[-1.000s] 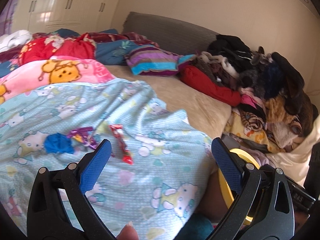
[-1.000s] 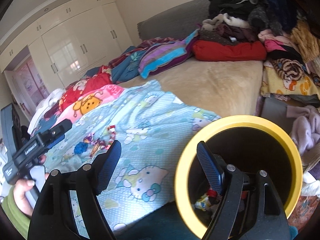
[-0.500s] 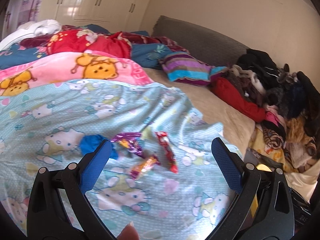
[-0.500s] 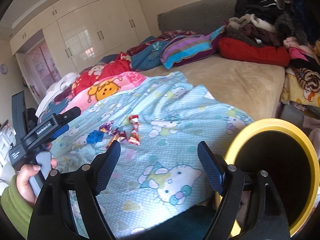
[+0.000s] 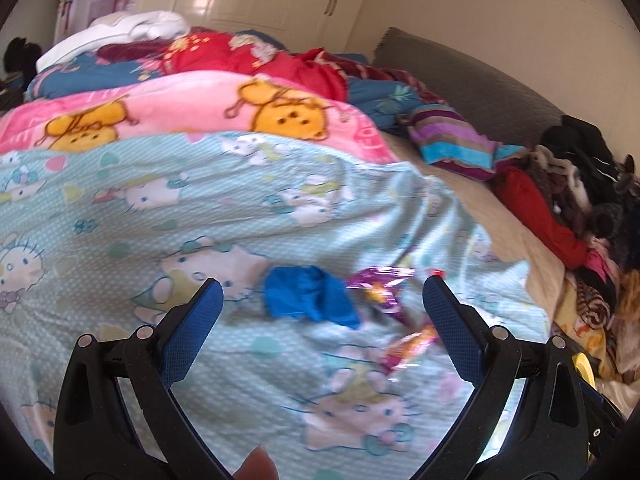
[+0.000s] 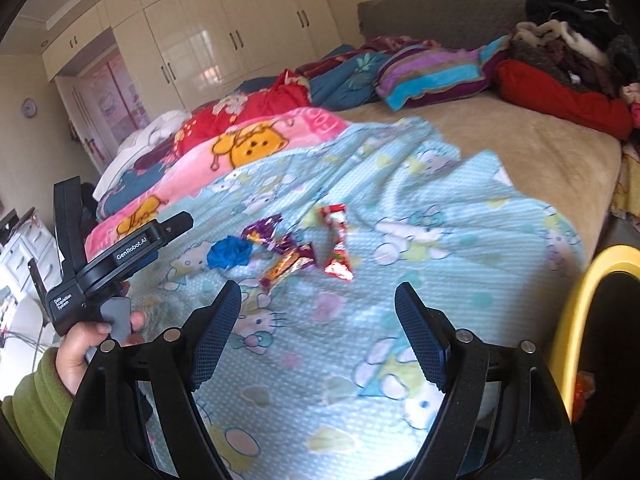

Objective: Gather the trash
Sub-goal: 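Move both open tools away from the bin toward the wrappers on the blanket, then grasp the blue cloth with the left tool while the right tool grasps the orange snack wrapper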

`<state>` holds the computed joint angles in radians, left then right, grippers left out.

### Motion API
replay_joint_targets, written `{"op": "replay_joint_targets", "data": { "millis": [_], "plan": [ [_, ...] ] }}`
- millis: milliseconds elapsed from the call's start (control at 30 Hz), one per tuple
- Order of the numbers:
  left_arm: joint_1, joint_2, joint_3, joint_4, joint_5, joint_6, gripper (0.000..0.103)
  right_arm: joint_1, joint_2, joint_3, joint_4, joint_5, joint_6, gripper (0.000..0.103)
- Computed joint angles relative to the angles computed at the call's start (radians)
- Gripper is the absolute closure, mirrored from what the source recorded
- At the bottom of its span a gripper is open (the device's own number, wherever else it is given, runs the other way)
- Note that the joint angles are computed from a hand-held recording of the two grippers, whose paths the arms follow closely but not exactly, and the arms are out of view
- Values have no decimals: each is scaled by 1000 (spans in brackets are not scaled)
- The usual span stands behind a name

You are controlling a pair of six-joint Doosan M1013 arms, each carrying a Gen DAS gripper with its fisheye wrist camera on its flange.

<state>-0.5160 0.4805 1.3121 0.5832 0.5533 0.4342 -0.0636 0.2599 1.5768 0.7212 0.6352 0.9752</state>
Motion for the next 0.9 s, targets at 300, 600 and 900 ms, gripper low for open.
{"op": "replay_joint_targets", "data": {
  "millis": [300,600,900],
  "plan": [
    [32,16,11,-53,20,3,26,55,75,-68,-69,29,71,27],
    [47,33,5,-120,6,51,34,83,134,-129,-121,64,144,33],
    [61,53,-5,-190,-3,88,45,92,188,-181,-147,93,225,40]
  ]
}}
